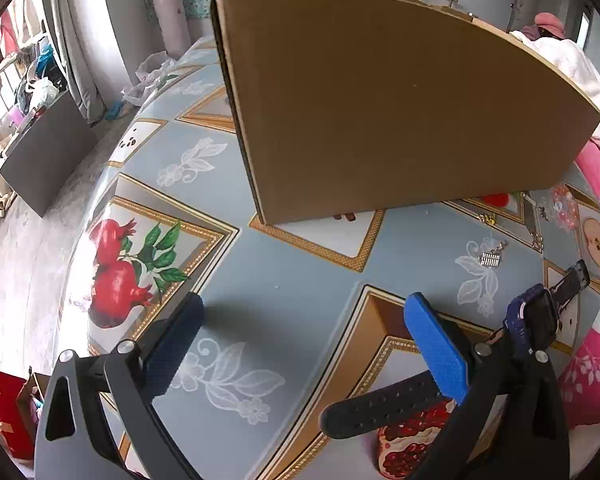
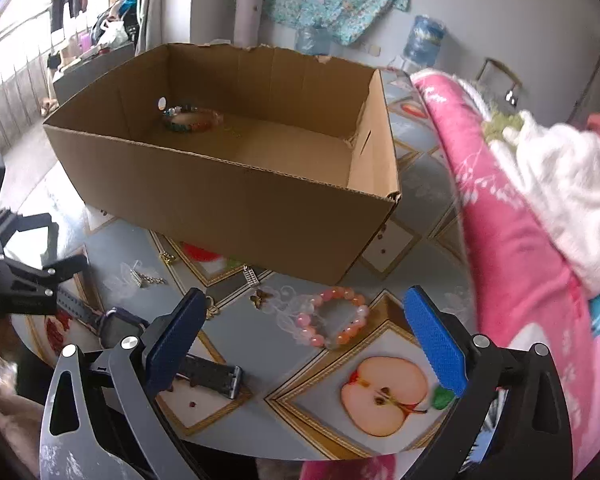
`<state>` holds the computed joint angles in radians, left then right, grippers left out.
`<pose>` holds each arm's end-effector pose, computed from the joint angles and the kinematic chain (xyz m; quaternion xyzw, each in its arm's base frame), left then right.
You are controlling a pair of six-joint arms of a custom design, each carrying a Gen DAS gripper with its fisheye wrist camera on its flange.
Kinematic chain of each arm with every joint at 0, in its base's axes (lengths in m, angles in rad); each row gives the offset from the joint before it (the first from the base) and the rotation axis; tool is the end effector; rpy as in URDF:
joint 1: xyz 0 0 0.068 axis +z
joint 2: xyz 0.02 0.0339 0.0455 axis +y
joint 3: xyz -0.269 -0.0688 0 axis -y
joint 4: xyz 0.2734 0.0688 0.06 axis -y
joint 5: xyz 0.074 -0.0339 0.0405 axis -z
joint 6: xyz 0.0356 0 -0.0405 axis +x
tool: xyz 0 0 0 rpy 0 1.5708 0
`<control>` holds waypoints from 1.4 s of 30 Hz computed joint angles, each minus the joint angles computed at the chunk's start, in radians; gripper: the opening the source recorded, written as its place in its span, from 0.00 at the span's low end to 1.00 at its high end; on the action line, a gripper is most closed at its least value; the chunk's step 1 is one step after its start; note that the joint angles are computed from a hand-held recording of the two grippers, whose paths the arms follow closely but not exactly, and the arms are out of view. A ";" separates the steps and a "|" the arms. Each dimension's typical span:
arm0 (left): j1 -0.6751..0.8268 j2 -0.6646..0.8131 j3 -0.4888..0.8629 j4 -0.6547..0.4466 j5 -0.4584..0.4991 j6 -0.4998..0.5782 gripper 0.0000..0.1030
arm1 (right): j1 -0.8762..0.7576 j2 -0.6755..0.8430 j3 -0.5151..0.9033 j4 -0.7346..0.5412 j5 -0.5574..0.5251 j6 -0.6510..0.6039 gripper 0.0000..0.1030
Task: Organize jewelry
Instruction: 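Move the right tool back down to the gold spring keychain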
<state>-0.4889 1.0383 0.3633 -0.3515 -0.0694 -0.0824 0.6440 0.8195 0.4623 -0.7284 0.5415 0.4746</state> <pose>0.1699 -0.0876 0.1276 0.1852 0.9447 -0.0436 0.2672 0.1408 0.0827 0.1783 -0.0151 0.9374 -0.0972 0.3340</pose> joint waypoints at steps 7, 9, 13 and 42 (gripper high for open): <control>0.024 0.011 -0.018 0.050 0.015 0.028 0.96 | -0.065 -0.383 -0.119 0.079 -0.114 -0.125 0.92; 0.026 0.005 -0.022 0.052 0.019 0.033 0.96 | -0.135 -0.366 -0.135 0.096 -0.214 -0.143 0.92; 0.027 -0.001 -0.026 0.059 0.025 0.039 0.96 | -0.226 -0.261 -0.167 0.186 -0.379 -0.129 0.92; 0.034 0.006 -0.013 0.231 0.115 0.094 0.74 | -0.398 0.118 -0.144 0.532 -0.613 -0.175 0.23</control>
<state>-0.4544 1.0441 0.3499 -0.1204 0.0458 0.0113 0.2462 0.9372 0.3184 -0.1960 -0.0716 0.2999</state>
